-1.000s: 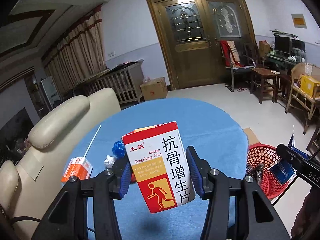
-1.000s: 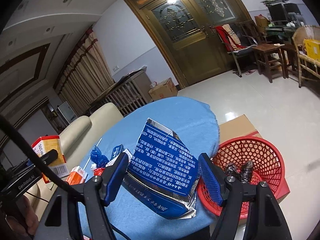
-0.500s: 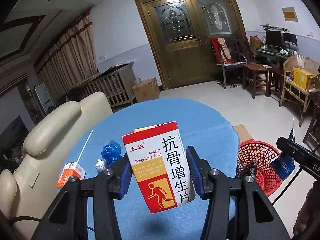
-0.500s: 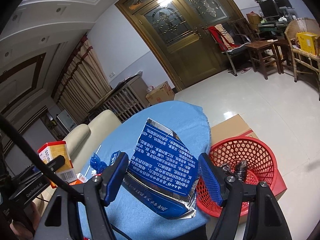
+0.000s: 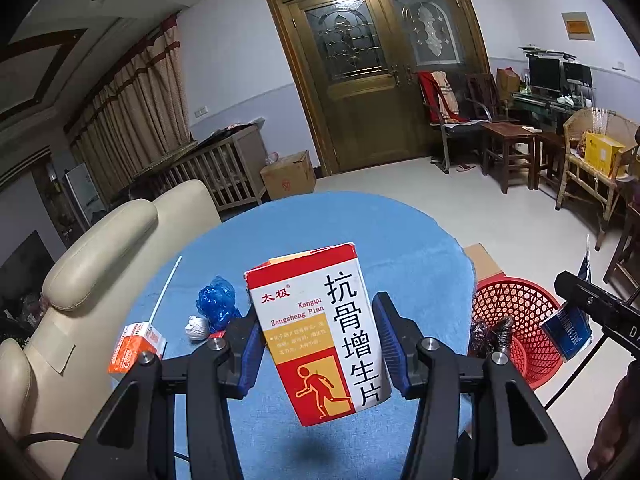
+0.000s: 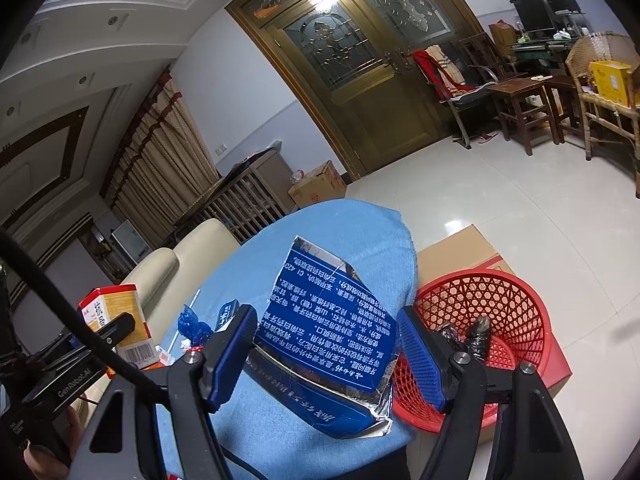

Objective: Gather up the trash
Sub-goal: 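Release the blue packet into the red basket with the right tool while the left drops the box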

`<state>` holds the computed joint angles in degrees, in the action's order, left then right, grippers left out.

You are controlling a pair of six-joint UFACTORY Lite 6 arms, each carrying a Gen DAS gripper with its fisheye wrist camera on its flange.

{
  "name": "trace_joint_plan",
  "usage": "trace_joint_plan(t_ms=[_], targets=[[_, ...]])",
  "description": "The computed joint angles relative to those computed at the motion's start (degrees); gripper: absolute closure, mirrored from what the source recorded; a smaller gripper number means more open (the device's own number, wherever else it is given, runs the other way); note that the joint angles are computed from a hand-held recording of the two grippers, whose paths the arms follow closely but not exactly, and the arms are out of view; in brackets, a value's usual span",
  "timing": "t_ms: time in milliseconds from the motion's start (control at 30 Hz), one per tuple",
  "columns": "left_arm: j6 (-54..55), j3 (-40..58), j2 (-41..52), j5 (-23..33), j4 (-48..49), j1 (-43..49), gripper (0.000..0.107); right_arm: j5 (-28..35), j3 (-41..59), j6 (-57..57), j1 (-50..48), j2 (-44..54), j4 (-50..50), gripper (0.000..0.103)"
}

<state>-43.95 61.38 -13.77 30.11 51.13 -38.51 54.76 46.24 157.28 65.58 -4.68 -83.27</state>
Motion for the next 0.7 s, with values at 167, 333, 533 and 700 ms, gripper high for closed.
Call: trace_joint_plan(t_ms=[167, 333, 533, 700], targets=[[2.46, 0.79, 0.73, -0.80, -2.31, 1.23, 0.053, -0.73, -0.05, -0.29, -0.75, -0.23, 0.27, 0.028], [4.80, 1.61, 1.71, -1.55, -4.69, 2.42, 0.053, -1.57, 0.21, -0.14, -1.27, 0.32, 0.09, 0.028], [5.98, 2.03, 2.94, -2.08, -5.92, 3.24, 0.053, -3.28, -0.42, 0.91, -2.76, 0.42, -0.87, 0.028], [5.99, 1.82, 3.56, -2.29, -6.12, 3.38, 0.053, -4.70, -0.98, 2.20, -3.89, 0.82, -1.51, 0.028]])
